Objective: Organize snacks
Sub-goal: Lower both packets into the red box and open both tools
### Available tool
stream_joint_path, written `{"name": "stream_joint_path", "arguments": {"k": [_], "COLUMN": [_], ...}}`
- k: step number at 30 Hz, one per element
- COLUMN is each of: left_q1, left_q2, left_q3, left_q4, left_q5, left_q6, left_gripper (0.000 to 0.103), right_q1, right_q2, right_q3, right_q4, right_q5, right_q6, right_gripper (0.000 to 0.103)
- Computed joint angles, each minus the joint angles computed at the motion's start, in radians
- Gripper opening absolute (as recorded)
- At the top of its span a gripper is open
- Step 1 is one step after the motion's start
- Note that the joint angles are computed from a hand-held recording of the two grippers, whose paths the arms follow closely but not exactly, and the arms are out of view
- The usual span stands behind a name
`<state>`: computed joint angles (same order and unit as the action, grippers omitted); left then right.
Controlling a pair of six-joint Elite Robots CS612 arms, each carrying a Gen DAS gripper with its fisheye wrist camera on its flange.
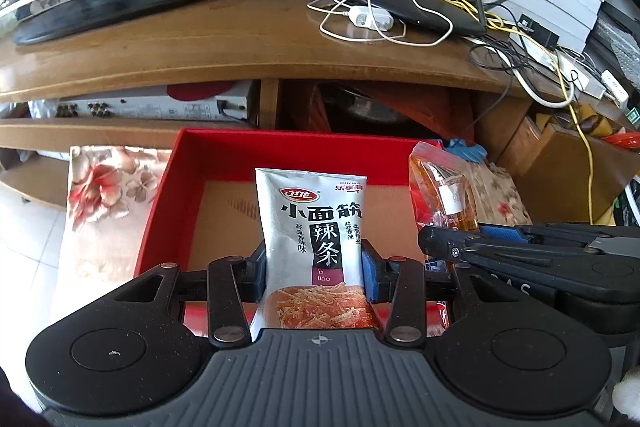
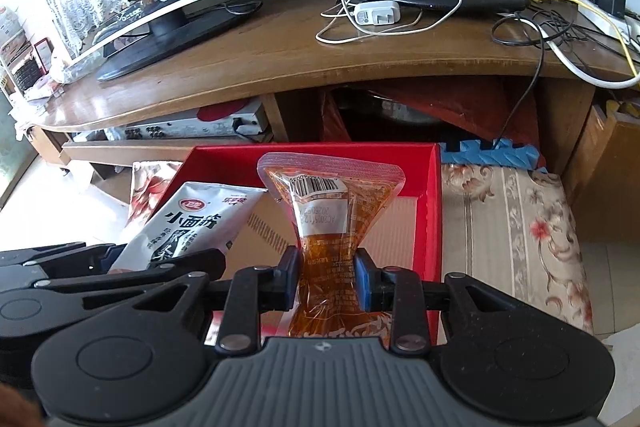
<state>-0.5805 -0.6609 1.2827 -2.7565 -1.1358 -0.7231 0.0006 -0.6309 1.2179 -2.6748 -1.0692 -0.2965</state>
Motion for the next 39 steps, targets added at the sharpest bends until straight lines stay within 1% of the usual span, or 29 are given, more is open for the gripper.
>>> {"name": "stream_joint_path", "arguments": {"k": [10,23,31,35,37,39], "left_q1": [0.022,0.042,0.047,0.05,0.05,0.05], "left_q2": [0.054,0.094,0.111,0.113,0.113,0.112], "left_q3": [-0.077,-0.111,-0.123,-0.123,-0.122,-0.122], "left_q4": [0.039,0.064,0.095,0.094,0.099,0.107], "left_q5": [0.002,-0.002,0.0,-0.007,-0.003,-0.004], "left_q6": [0.013,-0.013,-0.025,-0.038,-0.038,-0.039], "left_gripper": [0.049,0.049,0.049,0.05,0.05,0.054], "right_q1": [0.016,0.031,0.041,0.042,0.041,0.042], "right_q2": [0.071,0.133,0.159,0.162,0.163,0.161], "right_q3": [-0.11,-0.183,-0.206,-0.207,-0.207,-0.202], "right_q4": [0.055,0.089,0.098,0.089,0.089,0.081], "right_q5": [-0.026,-0.034,-0.053,-0.056,-0.054,-0.061], "right_q6": [0.002,0.005,-0.016,-0.03,-0.033,-0.041], "right_gripper": [0.03,0.029,0.029,0.03,0.03,0.031]}}
